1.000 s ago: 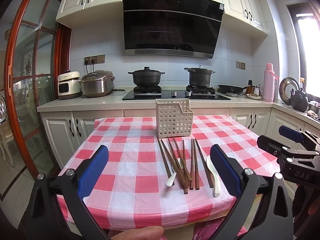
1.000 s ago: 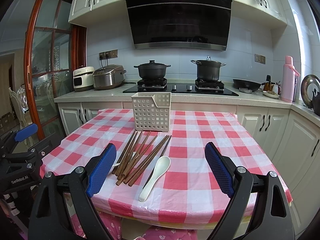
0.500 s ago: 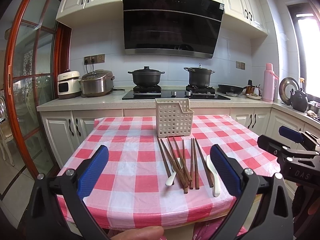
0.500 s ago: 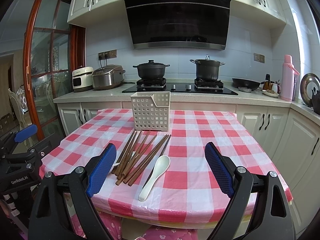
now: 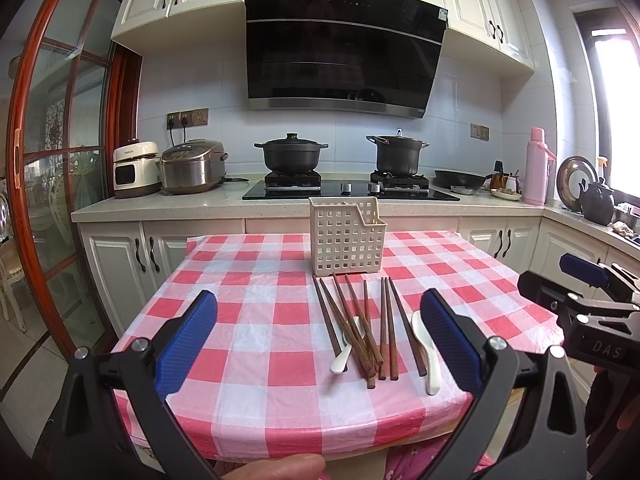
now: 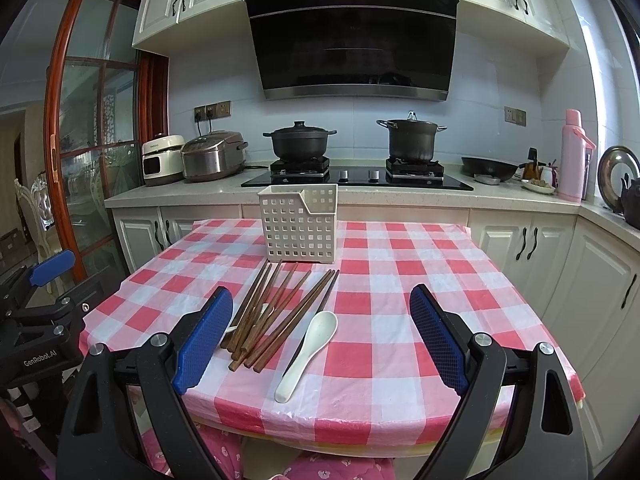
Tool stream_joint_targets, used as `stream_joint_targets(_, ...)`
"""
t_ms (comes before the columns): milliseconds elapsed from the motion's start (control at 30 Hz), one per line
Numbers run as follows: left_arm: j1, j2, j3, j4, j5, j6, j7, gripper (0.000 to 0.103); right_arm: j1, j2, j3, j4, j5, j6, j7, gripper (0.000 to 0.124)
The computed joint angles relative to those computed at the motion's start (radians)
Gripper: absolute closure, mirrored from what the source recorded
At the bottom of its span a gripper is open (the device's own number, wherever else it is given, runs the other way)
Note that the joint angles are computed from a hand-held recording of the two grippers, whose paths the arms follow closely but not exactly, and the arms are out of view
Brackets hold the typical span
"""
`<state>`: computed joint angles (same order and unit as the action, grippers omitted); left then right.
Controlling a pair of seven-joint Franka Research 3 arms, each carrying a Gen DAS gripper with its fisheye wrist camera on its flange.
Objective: Organize utensils
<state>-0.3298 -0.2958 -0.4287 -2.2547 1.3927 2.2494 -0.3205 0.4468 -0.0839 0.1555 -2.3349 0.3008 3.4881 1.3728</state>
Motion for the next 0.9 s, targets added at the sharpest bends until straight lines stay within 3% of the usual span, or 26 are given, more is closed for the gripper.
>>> stream_joint_targets(133, 0.004, 0.003, 0.010, -0.004, -0.001, 0.023, 0.007, 0.005, -0.033, 0.013, 0.055, 0.020, 0.147, -0.014, -0.099, 0.039)
stream_joint_targets(200, 0.011, 0.009, 0.014, -0.005, 0.017, 0.033, -0.005, 0.005, -0.017, 0.029, 0.025, 0.026, 0.114, -0.014, -0.057, 0.039)
stream_joint_targets(333, 0.029, 0.042, 0.041, 0.007, 0.044, 0.073, -0.019, 0.005, -0.013, 0.090, 0.023, 0.076, 0.179, -0.001, -0.107, 0.039)
stream_joint_targets(433, 0.051, 0.074, 0.077, 0.016, 0.058, 0.149, -0.033, 0.005, 0.026, 0.142, -0.003, 0.137, 0.302, -0.011, -0.211, 0.039)
stream_joint_targets(500, 0.062, 0.103, 0.088, 0.035, 0.044, 0.146, 0.026, 0.005, 0.052, 0.172, -0.029, 0.176, 0.353, -0.036, -0.249, 0.039)
stream_joint_targets(633, 0.084, 0.162, 0.120, 0.079, 0.105, 0.190, 0.019, 0.005, 0.192, 0.230, -0.174, 0.258, 0.470, -0.110, -0.342, 0.039)
stream_joint_targets(733, 0.089, 0.211, 0.140, 0.113, 0.105, 0.217, 0.059, 0.005, 0.370, 0.265, -0.371, 0.293, 0.471, -0.178, -0.323, 0.039)
stream_joint_targets(900, 0.087, 0.254, 0.170, 0.126, -0.019, 0.271, 0.167, 0.005, 0.440, 0.314, -0.471, 0.331, 0.377, -0.274, -0.208, 0.039)
